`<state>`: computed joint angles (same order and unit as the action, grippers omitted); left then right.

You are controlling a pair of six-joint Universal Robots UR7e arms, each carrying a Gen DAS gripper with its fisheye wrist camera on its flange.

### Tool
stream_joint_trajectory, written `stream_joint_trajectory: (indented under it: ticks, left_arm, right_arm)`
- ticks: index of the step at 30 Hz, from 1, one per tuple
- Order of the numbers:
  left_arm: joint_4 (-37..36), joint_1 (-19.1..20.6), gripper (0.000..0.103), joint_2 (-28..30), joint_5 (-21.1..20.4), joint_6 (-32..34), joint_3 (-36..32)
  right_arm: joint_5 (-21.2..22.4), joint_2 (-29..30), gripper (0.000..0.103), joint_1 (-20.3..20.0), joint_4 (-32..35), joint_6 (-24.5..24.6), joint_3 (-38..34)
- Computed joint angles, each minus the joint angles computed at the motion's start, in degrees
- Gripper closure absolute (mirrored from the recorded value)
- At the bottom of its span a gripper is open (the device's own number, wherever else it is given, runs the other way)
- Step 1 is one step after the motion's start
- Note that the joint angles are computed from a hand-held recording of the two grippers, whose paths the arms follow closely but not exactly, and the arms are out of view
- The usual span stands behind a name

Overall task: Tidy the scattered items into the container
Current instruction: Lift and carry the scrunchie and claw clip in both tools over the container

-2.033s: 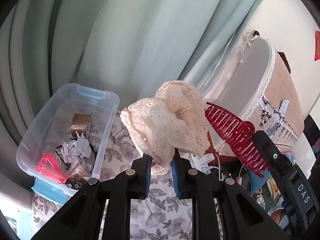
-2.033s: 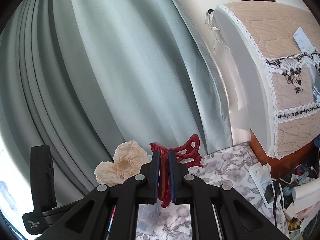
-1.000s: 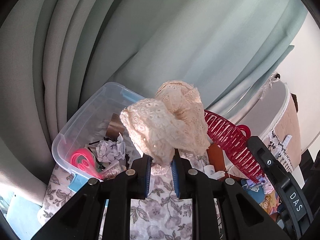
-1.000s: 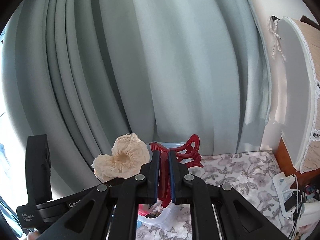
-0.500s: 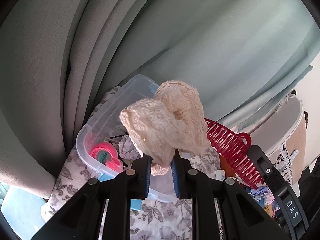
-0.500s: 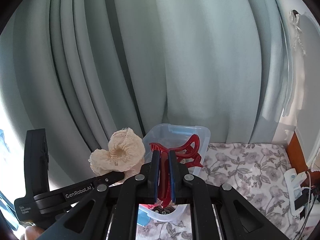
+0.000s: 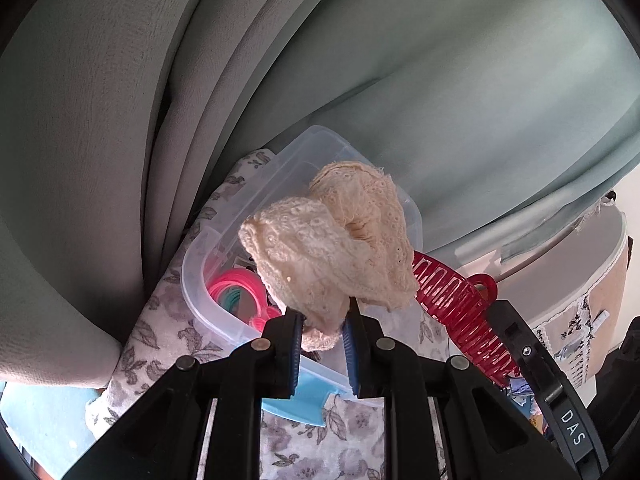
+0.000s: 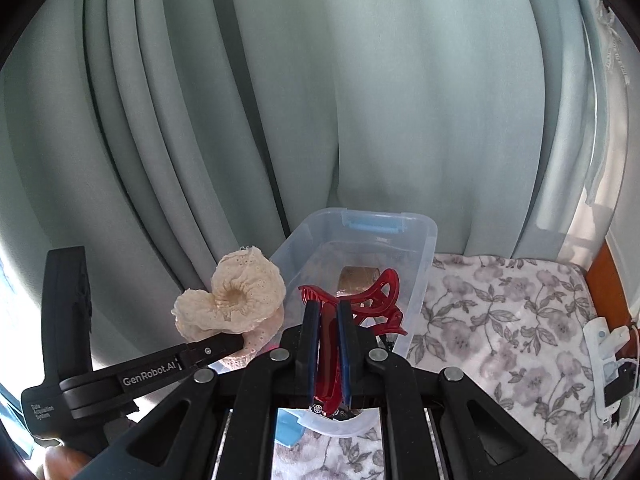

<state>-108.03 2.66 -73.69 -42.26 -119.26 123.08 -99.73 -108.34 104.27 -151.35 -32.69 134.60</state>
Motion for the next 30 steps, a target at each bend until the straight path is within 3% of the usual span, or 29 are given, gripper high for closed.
stream_joint_trajectory:
  ticks: [30]
  left_arm:
    - [-1.5,1.9,0.084,1.6,-2.2,0.7,0.1]
  right_arm:
    - [-2.5,1.0,0.093,-0.8,4.7,1.0,-0.7]
